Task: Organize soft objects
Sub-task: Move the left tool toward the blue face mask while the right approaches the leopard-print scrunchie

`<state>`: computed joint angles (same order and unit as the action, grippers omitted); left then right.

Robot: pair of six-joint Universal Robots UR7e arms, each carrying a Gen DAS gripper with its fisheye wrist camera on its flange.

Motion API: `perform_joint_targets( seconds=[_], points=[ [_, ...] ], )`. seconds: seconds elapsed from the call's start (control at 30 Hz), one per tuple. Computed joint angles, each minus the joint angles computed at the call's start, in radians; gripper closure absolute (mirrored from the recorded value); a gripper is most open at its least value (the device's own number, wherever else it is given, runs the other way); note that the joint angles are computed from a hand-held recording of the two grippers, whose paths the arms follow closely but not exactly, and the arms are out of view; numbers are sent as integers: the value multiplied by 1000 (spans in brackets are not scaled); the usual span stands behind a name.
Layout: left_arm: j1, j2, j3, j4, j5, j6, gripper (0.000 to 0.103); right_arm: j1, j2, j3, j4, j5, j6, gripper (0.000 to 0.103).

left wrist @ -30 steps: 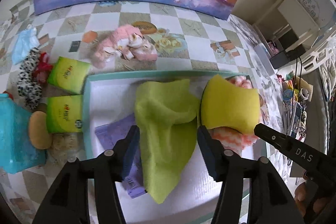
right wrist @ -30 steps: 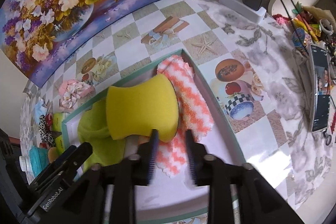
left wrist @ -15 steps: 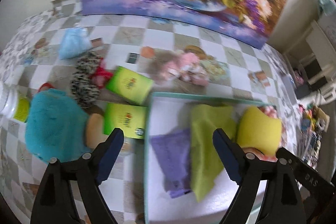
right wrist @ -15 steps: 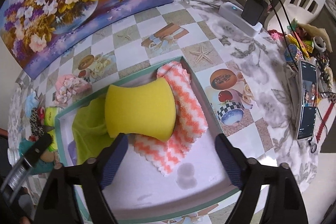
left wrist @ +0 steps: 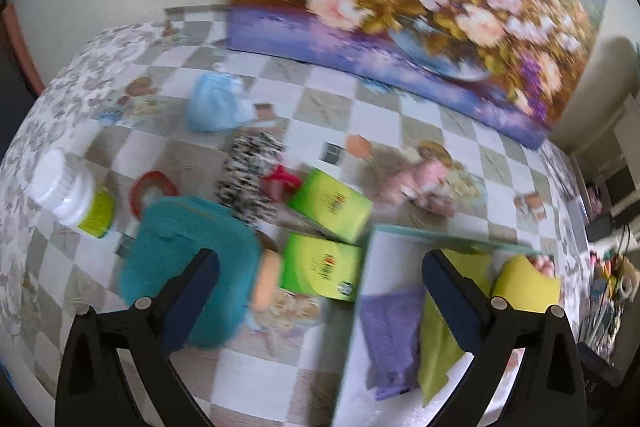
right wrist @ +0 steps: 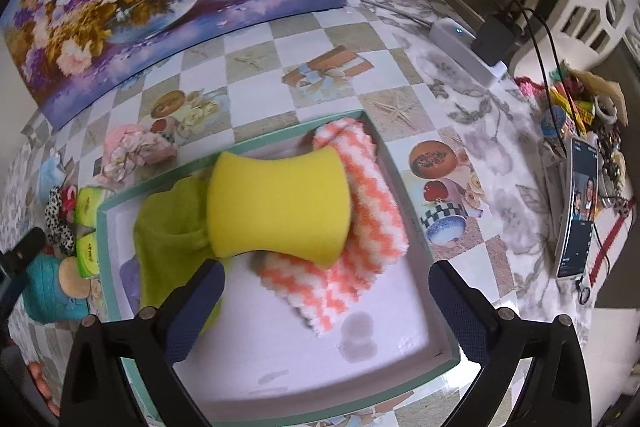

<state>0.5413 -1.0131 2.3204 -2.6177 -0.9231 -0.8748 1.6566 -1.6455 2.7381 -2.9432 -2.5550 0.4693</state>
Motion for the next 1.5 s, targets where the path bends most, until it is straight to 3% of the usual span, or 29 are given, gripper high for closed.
perform_joint_targets(
  seconds=[0.5,0.7,0.93,1.07,1.5],
  points=[
    [57,-193,9,266,143,-107,2,139,186,-69,-25,15,42,0],
    [58,-247,20,341,196,-165,2,176,293,-109,-74,47,15,0],
    [105,-301,43,297,156,-159,2,221,407,-149,-205,65,-45,0],
    [129,-309,57,227,133,-101,2,229,454,-168,-281,93,-86,0],
    [197,-289,56,55,92,24,2,187,501,-218,-340,175,-143,0]
  ],
)
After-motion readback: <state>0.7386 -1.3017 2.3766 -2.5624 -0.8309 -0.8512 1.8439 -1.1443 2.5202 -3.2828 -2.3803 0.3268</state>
